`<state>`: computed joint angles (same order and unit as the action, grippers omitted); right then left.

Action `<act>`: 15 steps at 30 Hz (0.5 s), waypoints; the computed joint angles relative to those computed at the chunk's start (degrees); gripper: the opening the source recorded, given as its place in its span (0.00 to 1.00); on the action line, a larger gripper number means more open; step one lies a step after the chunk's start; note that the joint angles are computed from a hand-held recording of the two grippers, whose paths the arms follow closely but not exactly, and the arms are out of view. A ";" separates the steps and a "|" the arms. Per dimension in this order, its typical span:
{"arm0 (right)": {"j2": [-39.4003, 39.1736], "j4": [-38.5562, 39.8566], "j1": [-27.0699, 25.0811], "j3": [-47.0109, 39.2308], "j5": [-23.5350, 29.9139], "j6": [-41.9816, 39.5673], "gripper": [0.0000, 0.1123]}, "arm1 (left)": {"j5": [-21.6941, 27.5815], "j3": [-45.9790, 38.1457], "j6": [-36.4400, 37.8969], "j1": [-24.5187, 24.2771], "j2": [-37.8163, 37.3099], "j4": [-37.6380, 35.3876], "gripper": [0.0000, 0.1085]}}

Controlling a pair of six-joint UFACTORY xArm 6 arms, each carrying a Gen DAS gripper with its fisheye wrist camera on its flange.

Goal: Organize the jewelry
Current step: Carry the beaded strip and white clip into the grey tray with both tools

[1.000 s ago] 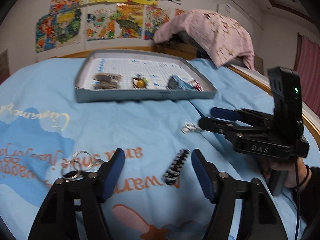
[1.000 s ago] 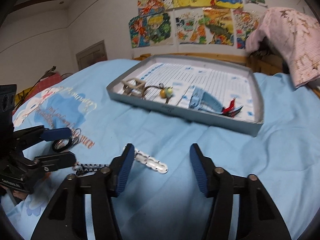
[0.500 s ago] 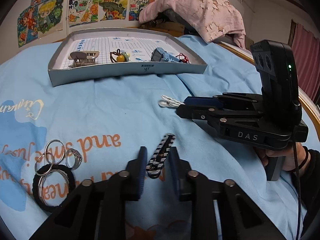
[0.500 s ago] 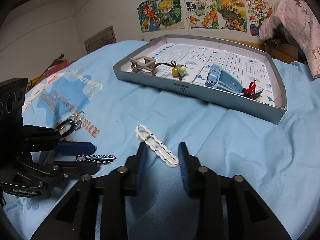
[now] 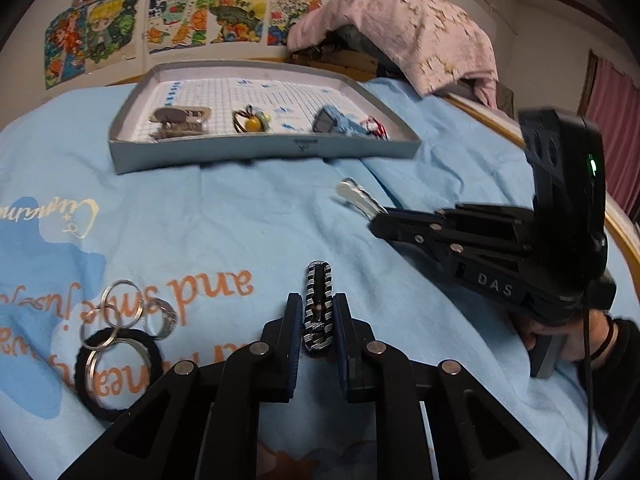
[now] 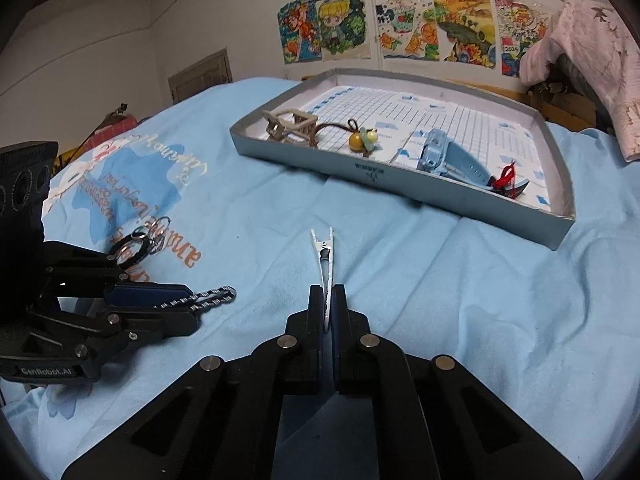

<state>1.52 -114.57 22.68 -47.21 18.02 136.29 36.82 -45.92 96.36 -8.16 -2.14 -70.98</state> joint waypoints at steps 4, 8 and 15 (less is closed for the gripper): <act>-3.23 -1.26 0.80 2.35 3.36 3.20 0.03 | 1.53 -1.46 -2.34 0.61 -0.76 -0.95 0.13; -6.97 -0.59 0.93 4.59 6.58 4.00 0.03 | 0.61 -4.57 -3.10 -0.88 -0.36 -4.09 0.13; -10.62 4.97 -1.94 5.86 12.40 1.05 0.03 | -5.82 -16.51 -7.05 -7.24 7.40 -8.91 0.13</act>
<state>-9.10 -109.60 20.74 -41.35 30.42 137.33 31.00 -62.43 89.31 -15.40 5.25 -79.89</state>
